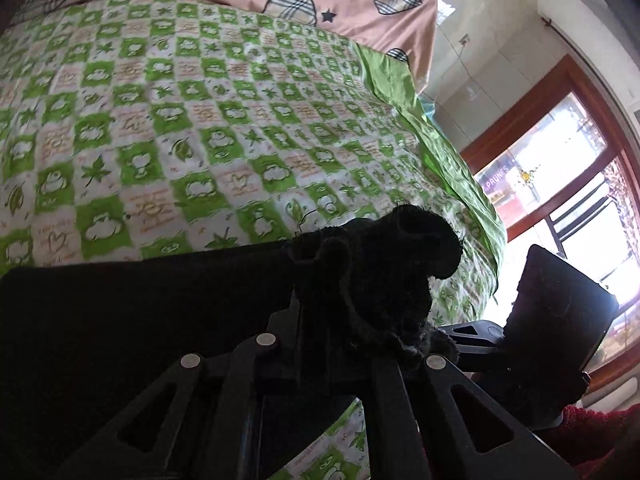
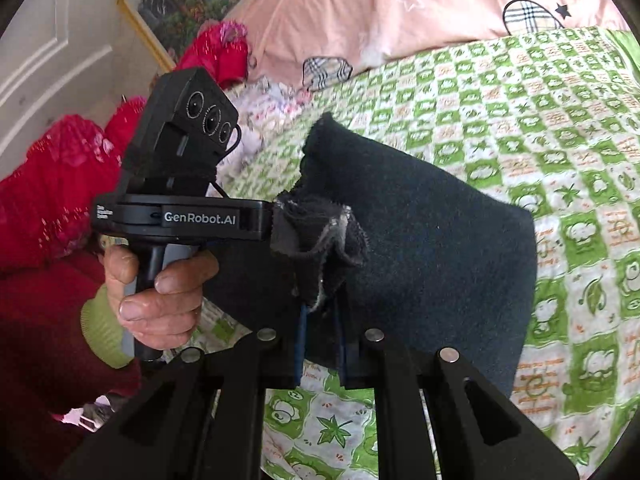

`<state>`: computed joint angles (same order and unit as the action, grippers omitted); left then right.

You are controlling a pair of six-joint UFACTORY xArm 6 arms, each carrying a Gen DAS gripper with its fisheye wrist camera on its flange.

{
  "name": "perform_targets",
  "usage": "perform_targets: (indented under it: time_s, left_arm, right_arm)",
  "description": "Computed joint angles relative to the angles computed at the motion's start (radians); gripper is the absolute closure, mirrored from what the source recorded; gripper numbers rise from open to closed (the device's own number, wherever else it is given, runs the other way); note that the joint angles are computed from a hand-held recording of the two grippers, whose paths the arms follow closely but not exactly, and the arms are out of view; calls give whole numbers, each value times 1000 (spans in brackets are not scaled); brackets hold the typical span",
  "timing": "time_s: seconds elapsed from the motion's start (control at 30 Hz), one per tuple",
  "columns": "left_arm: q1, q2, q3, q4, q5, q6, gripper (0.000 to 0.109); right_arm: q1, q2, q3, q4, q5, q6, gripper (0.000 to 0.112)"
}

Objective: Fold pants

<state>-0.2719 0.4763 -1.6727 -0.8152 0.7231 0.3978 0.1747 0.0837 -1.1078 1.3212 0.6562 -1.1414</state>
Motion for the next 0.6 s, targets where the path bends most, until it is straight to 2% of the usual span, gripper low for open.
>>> perform_targets:
  time_s: [0.1, 0.43, 0.6]
  left_arm:
    - [0, -31, 72, -22, -51, -13, 105]
    - [3, -94, 197, -52, -125, -47, 100]
    - [9, -138, 267, -68, -163, -59, 100]
  right_arm:
    - [13, 18, -10, -36, 1, 24, 99]
    - [33, 45, -29, -121, -8, 91, 96]
    - [32, 58, -37, -130, 10, 106, 90]
